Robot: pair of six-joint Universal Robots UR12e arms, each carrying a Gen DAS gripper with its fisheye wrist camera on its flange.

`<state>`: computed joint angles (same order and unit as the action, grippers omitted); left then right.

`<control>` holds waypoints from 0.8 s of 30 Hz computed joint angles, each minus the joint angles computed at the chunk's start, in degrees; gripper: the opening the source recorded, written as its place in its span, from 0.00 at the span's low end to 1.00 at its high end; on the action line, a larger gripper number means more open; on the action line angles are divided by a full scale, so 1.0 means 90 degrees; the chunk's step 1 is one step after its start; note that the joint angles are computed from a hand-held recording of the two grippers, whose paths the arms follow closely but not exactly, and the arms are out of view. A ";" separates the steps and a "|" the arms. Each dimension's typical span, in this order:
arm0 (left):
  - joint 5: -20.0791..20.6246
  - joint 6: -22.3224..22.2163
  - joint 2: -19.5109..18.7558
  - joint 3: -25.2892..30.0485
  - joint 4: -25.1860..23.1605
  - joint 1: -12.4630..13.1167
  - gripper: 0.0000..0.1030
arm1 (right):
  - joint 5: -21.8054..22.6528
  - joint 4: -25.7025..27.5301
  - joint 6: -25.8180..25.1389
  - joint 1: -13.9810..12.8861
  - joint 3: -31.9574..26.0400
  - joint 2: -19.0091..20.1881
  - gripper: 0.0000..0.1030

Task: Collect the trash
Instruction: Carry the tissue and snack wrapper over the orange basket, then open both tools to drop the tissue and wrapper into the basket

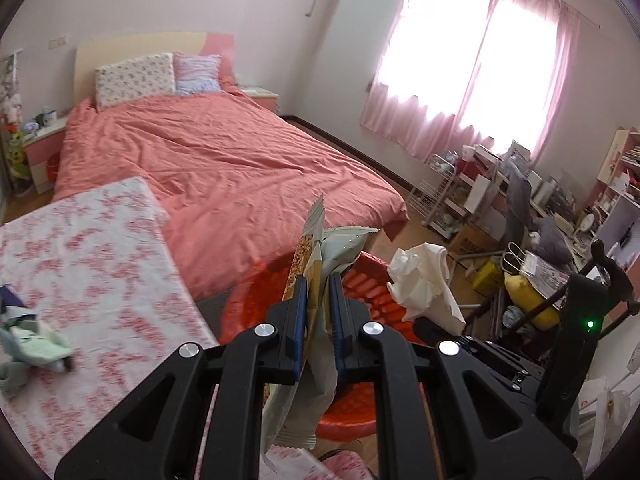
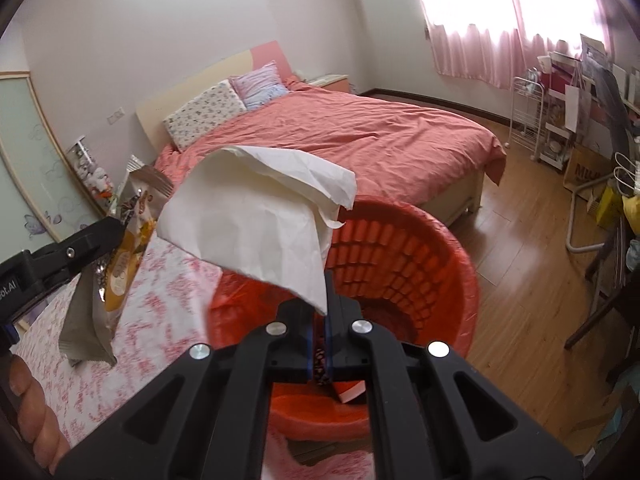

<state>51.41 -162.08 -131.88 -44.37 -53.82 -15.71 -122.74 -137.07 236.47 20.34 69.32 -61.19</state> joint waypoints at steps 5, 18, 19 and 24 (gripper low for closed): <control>0.0069 0.0045 -0.0181 0.0268 -0.0402 -0.0107 0.13 | 0.0146 -0.0042 0.0123 -0.0136 0.0206 -0.0056 0.05; 0.0610 -0.0199 -0.0346 0.0575 -0.0688 -0.0145 0.48 | 0.0214 0.0318 0.0052 -0.0202 0.0097 0.0078 0.36; 0.0649 -0.0204 -0.0343 0.0584 -0.0647 -0.0140 0.48 | 0.0177 0.0325 0.0040 -0.0193 0.0090 0.0075 0.37; 0.0873 -0.0306 -0.0258 0.0462 -0.0247 -0.0040 0.53 | -0.0067 0.0398 -0.0033 -0.0106 -0.0050 0.0092 0.43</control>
